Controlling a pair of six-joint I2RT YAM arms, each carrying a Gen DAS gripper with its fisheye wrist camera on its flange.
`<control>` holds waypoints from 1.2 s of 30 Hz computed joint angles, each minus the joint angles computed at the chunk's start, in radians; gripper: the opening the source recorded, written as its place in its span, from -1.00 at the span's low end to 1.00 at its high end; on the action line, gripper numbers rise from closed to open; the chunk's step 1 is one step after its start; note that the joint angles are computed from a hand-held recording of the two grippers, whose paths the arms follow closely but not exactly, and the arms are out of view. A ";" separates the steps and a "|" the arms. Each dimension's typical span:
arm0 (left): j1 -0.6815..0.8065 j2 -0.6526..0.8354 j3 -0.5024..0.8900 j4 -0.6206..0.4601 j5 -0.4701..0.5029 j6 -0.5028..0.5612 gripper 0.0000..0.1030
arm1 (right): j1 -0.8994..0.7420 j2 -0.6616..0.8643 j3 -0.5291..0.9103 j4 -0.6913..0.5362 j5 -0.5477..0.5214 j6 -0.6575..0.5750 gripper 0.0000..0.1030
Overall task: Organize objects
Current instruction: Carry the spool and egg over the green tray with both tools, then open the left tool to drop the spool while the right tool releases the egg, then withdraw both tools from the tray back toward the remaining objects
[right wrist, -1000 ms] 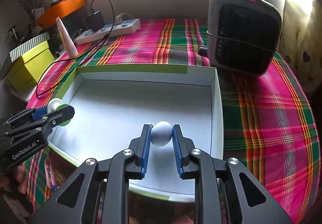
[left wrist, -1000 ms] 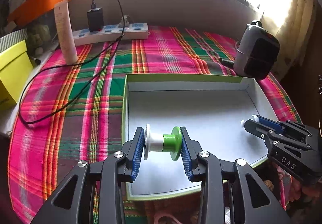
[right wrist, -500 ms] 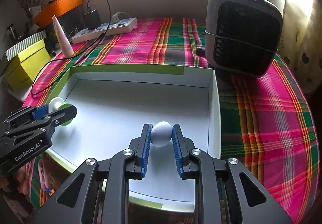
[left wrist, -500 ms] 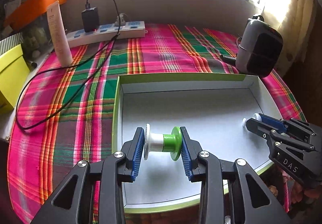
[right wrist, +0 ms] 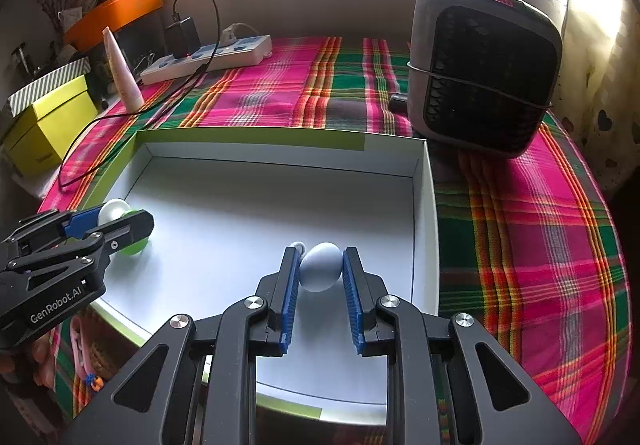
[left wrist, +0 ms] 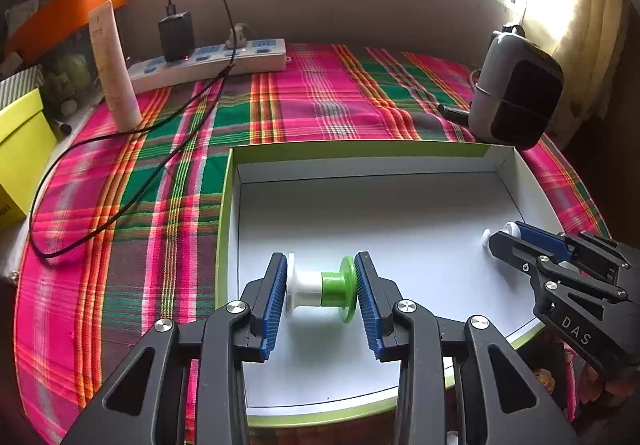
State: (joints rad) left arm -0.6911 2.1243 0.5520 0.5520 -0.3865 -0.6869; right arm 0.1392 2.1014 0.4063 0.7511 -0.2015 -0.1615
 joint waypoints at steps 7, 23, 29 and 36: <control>-0.001 -0.001 -0.001 0.002 0.001 -0.004 -0.36 | -0.003 -0.004 0.004 -0.008 -0.002 0.001 -0.55; -0.029 -0.043 -0.037 0.002 -0.028 -0.032 -0.13 | 0.000 -0.039 -0.042 0.016 -0.011 0.010 -0.20; -0.068 -0.073 -0.062 -0.012 -0.061 -0.065 -0.11 | 0.008 -0.076 -0.088 0.050 -0.006 0.022 -0.20; -0.125 -0.111 -0.099 -0.022 -0.101 -0.114 -0.09 | 0.023 -0.117 -0.155 0.105 0.005 0.031 -0.20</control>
